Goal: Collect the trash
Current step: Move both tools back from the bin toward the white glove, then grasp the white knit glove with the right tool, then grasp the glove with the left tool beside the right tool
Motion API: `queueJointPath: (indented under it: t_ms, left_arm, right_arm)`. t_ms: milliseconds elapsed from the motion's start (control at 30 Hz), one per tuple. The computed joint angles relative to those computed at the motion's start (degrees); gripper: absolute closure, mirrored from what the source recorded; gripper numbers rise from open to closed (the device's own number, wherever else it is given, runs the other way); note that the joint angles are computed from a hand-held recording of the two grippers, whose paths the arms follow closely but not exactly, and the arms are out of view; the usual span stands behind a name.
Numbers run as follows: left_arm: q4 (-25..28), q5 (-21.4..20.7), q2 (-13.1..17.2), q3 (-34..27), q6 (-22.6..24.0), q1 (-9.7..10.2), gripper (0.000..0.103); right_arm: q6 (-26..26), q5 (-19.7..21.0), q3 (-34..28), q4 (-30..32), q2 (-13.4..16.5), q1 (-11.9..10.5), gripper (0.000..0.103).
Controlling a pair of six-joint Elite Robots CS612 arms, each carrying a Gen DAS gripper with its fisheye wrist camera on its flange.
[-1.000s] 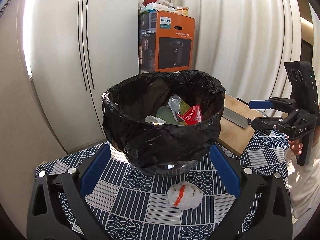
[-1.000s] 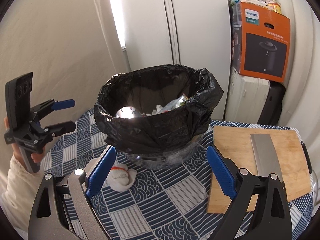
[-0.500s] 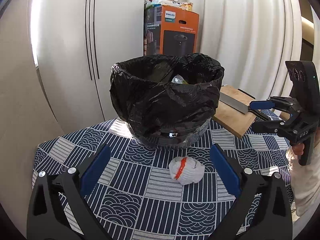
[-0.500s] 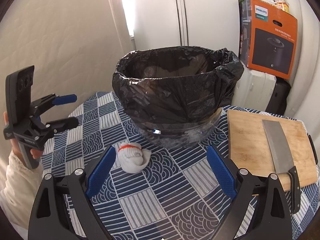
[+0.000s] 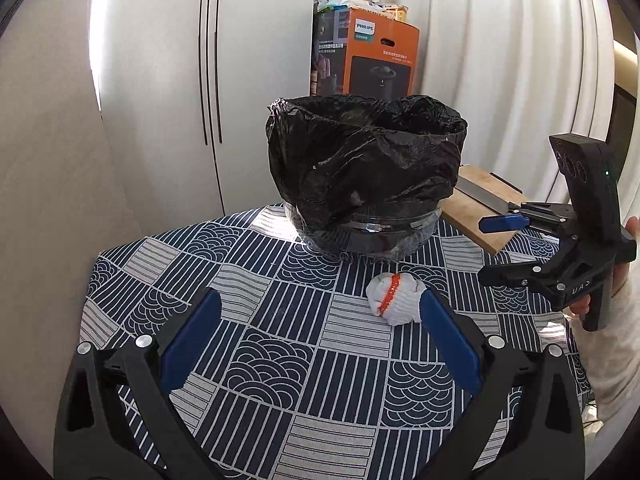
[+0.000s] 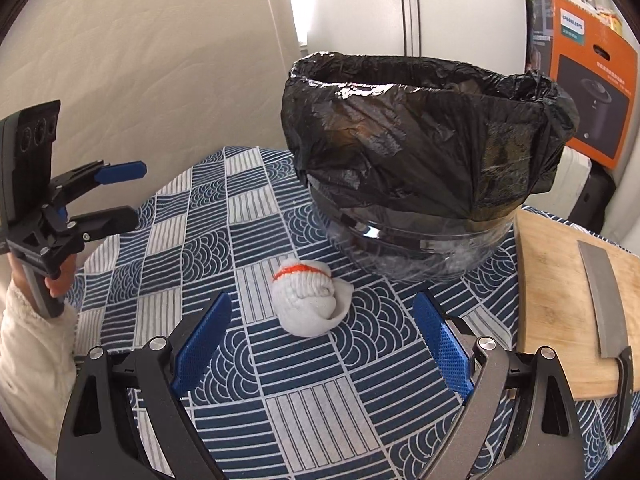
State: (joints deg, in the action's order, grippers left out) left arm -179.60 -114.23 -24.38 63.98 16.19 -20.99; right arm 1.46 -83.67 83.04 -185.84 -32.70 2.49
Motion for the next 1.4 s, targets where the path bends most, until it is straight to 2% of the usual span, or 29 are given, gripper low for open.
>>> queueJointPath:
  t_ms: [167, 233, 400, 500, 567, 600, 667, 1033, 1167, 1400]
  left_arm:
    - [0.2, 0.7, 0.2, 0.4, 0.0, 0.19, 0.006]
    - [0.6, 1.3, 0.3, 0.5, 0.5, 0.13, 0.006]
    - [2.0, 1.0, 0.8, 0.1, 1.4, 0.12, 0.006]
    - [2.8, 0.8, 1.3, -0.4, 1.6, 0.14, 0.006]
    - [3.4, 0.7, 1.5, -0.6, 1.8, 0.13, 0.006]
    - [3.5, 0.7, 1.6, -0.8, 1.9, 0.13, 0.006]
    - [4.1, 0.3, 1.9, -1.2, 1.8, 0.15, 0.006]
    - [8.0, -4.0, 3.4, -3.7, 0.4, -0.72, 0.006]
    - [9.8, -4.1, 3.3, -3.5, 3.5, -1.76, 0.006]
    - [14.3, -5.6, 3.9, -4.5, 8.5, -3.21, 0.006]
  right_arm:
    - [-1.8, -1.3, -1.9, 2.5, 1.3, 0.6, 0.025]
    - [-1.8, -0.3, -2.5, 3.3, 1.8, 0.5, 0.027]
    - [-2.7, 1.3, -4.7, 7.6, 3.3, 0.4, 0.046]
    - [-2.0, 3.8, -5.6, 9.2, 3.9, 0.2, 0.058]
    - [-2.2, 2.9, -6.3, 10.2, 4.3, 0.3, 0.077]
    - [-2.0, 3.1, -6.7, 10.9, 4.5, 0.3, 0.078]
    - [-2.0, 5.0, -6.9, 12.0, 4.7, -0.1, 0.09]
    - [-4.6, 8.7, -2.5, 8.5, 2.5, -1.2, 0.095]
    - [-5.0, 10.2, -0.9, 7.3, 2.0, -1.7, 0.095]
    - [-5.3, 10.4, 1.3, 5.0, 1.3, -2.1, 0.095]
